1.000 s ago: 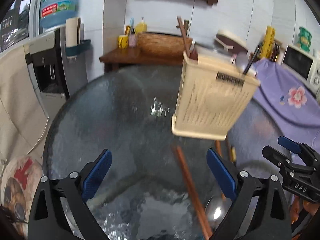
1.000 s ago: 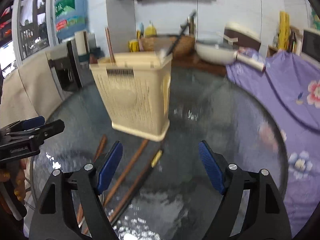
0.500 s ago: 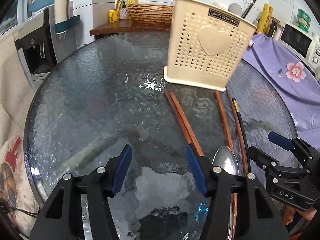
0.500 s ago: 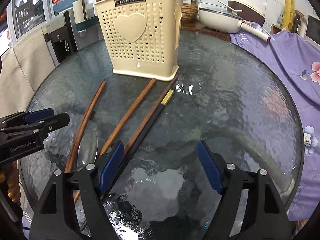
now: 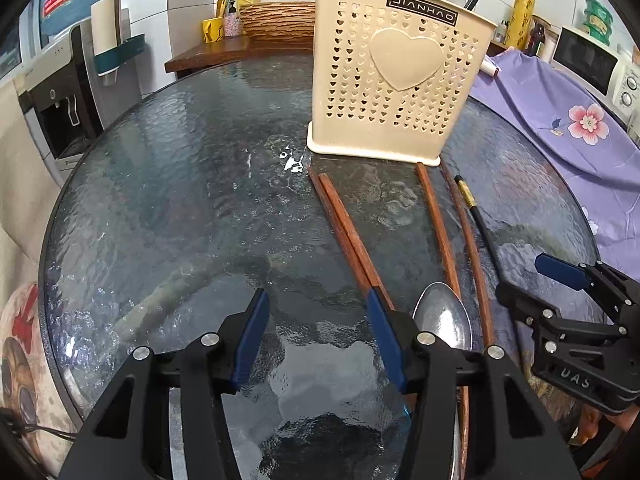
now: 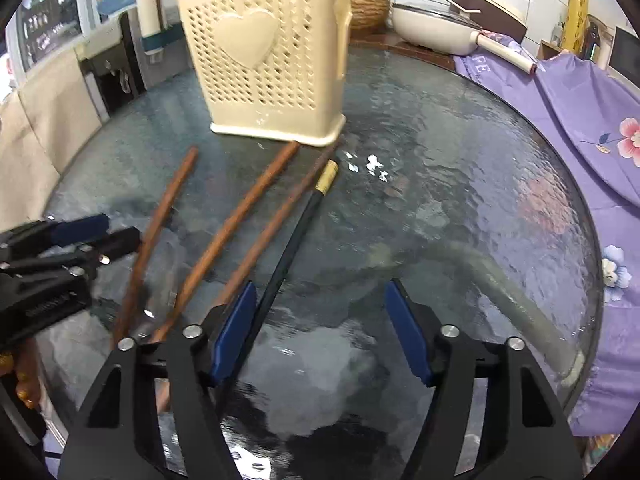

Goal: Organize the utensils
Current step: 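Move left tool onto a wooden chopstick while right tool closes on a gold-tipped black chopstick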

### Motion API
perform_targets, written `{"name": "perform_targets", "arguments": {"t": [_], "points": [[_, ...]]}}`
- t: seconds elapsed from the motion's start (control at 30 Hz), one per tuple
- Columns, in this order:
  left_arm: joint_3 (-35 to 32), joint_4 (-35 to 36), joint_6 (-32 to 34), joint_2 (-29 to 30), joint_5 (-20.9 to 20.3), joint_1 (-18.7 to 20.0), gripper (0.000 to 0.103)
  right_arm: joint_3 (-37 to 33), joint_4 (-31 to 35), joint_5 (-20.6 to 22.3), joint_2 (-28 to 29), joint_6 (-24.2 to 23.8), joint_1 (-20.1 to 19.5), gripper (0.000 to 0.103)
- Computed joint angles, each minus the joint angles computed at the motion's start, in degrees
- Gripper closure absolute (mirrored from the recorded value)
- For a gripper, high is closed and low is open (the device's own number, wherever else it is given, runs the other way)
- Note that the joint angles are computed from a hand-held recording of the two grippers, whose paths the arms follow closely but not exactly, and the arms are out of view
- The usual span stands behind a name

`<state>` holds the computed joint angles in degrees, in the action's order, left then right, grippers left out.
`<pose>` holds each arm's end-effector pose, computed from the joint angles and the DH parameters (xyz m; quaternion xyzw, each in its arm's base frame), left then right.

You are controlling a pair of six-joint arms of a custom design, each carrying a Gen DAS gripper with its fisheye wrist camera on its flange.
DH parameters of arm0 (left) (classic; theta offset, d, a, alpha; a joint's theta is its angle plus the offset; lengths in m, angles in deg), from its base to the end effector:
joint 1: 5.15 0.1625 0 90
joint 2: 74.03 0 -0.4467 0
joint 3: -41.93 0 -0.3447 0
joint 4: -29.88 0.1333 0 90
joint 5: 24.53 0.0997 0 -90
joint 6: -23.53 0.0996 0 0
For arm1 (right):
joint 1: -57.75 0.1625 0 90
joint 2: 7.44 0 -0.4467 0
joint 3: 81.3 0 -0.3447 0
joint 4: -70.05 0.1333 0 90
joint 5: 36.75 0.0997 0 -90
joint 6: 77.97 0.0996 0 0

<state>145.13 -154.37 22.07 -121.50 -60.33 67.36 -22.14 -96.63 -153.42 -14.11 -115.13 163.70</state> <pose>0.0208 -0.6465 0.2233 -0.0316 0.8531 -0.3604 0.3758 0.2998 -0.7266 -0.0994 0.3821 -0.8727 0.1589 0.2592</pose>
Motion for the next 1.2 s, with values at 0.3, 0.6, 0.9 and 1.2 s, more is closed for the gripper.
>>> {"name": "perform_targets", "arguments": {"t": [0.3, 0.6, 0.9, 1.2], "points": [[0.5, 0.2, -1.9, -1.5, 0.4, 0.7, 0.057, -0.1, -0.1, -0.4, -0.8, 1.3, -0.9, 0.04], [-1.9, -0.7, 0.5, 1.1, -1.5, 0.4, 0.056, 0.0, -0.7, 0.0, -0.5, 0.2, -0.8, 0.04], [-0.7, 0.8, -0.4, -0.4, 0.3, 0.7, 0.057, -0.2, -0.2, -0.4, -0.6, 0.2, -0.9, 0.04], [-4.5, 6.9, -4.3, -1.4, -3.1, 2.4, 0.057, -9.8, 8.6, 1.1, 2.5, 1.2, -0.3, 0.046]]}}
